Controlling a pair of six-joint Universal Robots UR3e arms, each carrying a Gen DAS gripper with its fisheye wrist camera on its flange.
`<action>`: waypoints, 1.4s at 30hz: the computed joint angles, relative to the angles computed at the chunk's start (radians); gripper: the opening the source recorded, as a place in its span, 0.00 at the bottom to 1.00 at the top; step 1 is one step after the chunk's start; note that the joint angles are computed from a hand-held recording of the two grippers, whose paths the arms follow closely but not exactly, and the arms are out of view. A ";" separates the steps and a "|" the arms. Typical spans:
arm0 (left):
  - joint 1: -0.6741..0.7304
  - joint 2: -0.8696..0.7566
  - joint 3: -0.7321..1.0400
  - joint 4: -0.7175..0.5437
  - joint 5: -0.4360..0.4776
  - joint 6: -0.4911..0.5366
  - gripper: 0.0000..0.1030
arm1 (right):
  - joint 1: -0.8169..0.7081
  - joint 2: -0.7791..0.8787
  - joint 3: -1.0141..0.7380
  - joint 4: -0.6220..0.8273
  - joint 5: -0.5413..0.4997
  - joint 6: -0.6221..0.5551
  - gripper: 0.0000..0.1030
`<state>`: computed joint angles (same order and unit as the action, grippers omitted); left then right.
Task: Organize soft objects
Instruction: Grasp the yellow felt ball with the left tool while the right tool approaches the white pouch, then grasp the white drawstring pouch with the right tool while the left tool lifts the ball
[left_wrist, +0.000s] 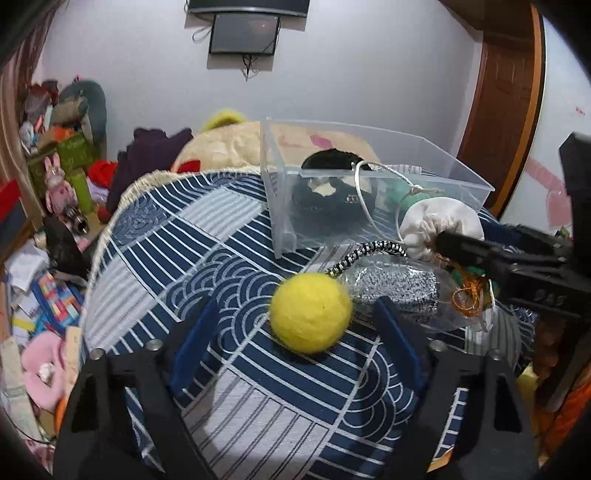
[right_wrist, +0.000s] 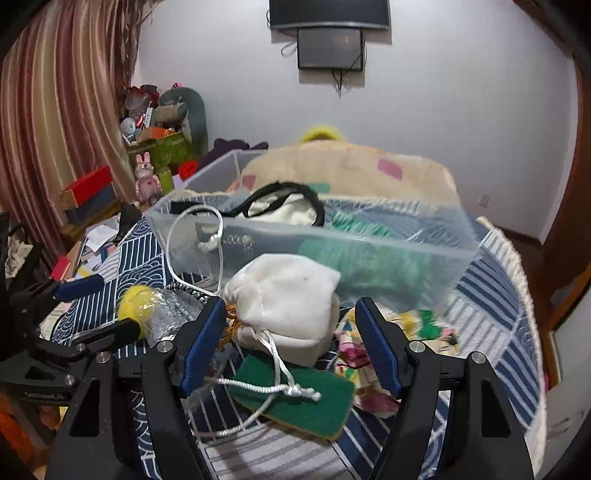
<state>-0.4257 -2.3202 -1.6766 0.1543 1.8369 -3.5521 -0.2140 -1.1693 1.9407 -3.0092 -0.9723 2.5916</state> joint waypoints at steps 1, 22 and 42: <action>0.007 -0.004 0.002 0.002 -0.015 -0.004 0.77 | 0.002 0.010 -0.007 0.006 -0.002 0.001 0.67; -0.032 0.096 -0.066 0.035 0.006 0.021 0.42 | -0.104 -0.167 0.146 -0.024 0.118 -0.061 0.23; -0.042 0.106 -0.075 -0.081 0.036 0.048 0.44 | -0.209 -0.245 0.192 -0.081 0.209 -0.016 0.23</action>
